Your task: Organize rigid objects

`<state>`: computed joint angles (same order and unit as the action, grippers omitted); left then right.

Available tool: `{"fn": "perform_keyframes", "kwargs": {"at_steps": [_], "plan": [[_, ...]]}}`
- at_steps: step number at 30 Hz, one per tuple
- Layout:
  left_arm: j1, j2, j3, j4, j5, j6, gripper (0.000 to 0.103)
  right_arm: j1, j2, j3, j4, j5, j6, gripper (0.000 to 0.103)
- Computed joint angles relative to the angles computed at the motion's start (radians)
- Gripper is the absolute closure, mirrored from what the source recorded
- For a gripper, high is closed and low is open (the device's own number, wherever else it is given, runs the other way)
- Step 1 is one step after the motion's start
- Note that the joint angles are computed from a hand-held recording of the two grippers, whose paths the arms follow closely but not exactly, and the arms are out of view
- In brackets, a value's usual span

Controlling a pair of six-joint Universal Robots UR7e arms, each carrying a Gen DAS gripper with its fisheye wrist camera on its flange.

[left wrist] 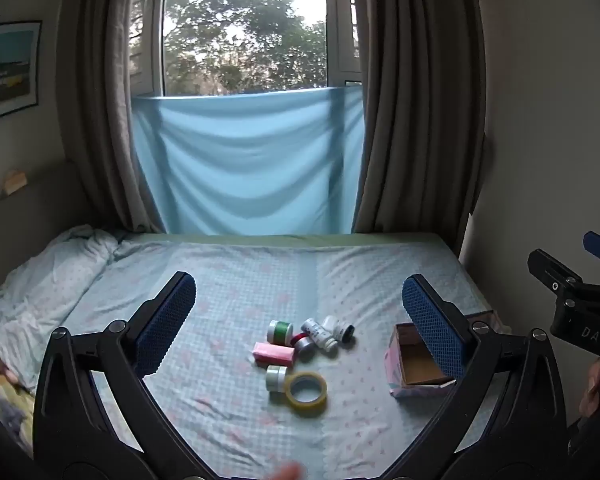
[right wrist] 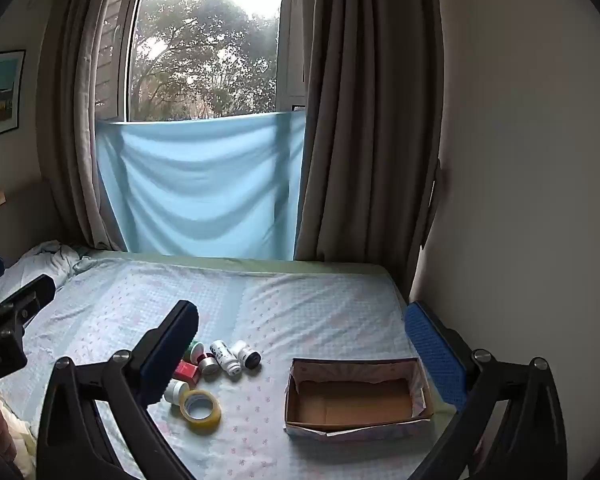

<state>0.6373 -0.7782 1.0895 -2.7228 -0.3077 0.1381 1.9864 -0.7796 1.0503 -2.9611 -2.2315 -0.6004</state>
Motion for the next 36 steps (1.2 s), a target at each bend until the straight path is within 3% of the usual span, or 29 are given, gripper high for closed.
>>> {"fn": "perform_keyframes", "kwargs": {"at_steps": [5, 8, 12, 20, 36], "plan": [[-0.002, 0.015, -0.019, 0.037, 0.004, -0.027, 0.001, 0.001, 0.005, -0.001, -0.003, -0.004, -0.004, 0.000], [0.005, -0.002, -0.014, 0.089, -0.036, -0.084, 0.001, -0.003, 0.017, -0.040, 0.027, 0.001, 0.004, 0.000], [0.009, -0.028, 0.013, 0.071, -0.062, -0.075, 0.001, -0.002, -0.005, -0.025, 0.032, 0.004, 0.014, 0.000], [0.009, -0.019, 0.017, 0.035, -0.050, -0.040, 0.001, 0.004, 0.001, -0.010, 0.002, -0.008, 0.014, 0.000], [0.016, -0.029, 0.018, 0.100, -0.068, -0.107, 0.001, 0.012, 0.001, -0.010, 0.015, -0.019, 0.037, 0.000]]}}
